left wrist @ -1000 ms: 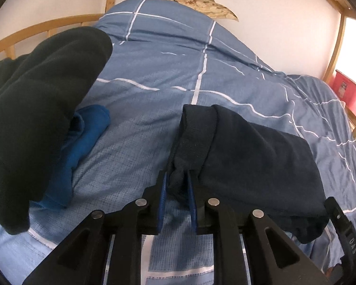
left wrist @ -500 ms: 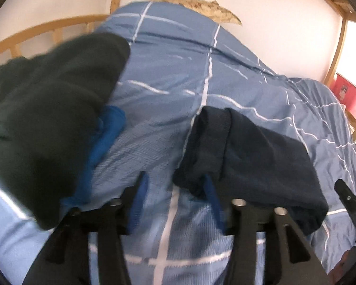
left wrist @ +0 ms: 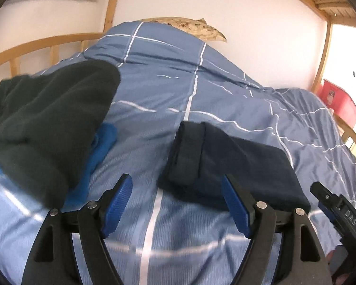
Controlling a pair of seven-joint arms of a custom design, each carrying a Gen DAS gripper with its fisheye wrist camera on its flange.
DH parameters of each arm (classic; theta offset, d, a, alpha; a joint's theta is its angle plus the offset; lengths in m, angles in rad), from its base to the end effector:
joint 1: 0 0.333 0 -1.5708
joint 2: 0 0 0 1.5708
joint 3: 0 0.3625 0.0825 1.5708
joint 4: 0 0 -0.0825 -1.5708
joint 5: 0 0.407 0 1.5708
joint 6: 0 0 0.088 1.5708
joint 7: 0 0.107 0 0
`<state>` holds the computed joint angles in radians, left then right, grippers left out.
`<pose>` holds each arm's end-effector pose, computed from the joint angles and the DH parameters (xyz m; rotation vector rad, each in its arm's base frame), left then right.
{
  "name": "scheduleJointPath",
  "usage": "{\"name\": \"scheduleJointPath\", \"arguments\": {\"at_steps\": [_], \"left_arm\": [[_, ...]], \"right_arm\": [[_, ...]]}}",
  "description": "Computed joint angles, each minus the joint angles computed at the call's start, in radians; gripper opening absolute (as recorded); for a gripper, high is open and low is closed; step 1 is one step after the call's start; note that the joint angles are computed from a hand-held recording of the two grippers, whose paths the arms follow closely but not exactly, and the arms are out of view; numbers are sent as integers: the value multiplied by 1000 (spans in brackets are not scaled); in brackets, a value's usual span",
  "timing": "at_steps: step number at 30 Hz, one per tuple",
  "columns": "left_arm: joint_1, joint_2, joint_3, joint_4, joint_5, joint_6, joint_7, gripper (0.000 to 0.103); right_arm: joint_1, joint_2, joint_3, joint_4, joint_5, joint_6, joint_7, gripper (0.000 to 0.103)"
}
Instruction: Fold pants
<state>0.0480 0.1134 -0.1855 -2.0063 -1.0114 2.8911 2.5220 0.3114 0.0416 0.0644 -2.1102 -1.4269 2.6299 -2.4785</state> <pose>0.6376 -0.0336 0.5031 -1.6118 1.9350 -1.1107 0.5484 0.2419 0.4655 -0.9411 2.0356 -0.7608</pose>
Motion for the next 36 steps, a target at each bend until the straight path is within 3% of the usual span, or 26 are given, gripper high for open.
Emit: {"name": "scheduleJointPath", "arguments": {"at_steps": [5, 9, 13, 17, 19, 22, 25, 32, 36], "left_arm": [[-29, 78, 22, 66, 263, 6, -268, 76], [-8, 116, -4, 82, 354, 10, -330, 76], [31, 144, -43, 94, 364, -10, -347, 77], [74, 160, -92, 105, 302, -24, -286, 77], [88, 178, -99, 127, 277, -69, -279, 76], [106, 205, -100, 168, 238, -167, -277, 73], [111, 226, -97, 193, 198, -214, -262, 70], [79, 232, -78, 211, 233, -220, -296, 56], [61, 192, -77, 170, 272, -154, -252, 48]], "right_arm": [[-21, 55, -27, 55, 70, 75, -115, 75], [-17, 93, -47, 71, 71, 117, -100, 75], [-14, 125, -68, 70, 81, 171, -91, 75], [-11, 139, -92, 71, 32, 224, -26, 74], [-8, 147, -94, 77, 29, 223, -32, 66], [5, 164, -87, 92, 71, 187, -110, 64], [15, 176, -92, 103, 105, 180, -158, 63], [35, 190, -115, 117, 140, 187, -205, 53], [57, 180, -113, 123, 127, 129, -229, 35]]}}
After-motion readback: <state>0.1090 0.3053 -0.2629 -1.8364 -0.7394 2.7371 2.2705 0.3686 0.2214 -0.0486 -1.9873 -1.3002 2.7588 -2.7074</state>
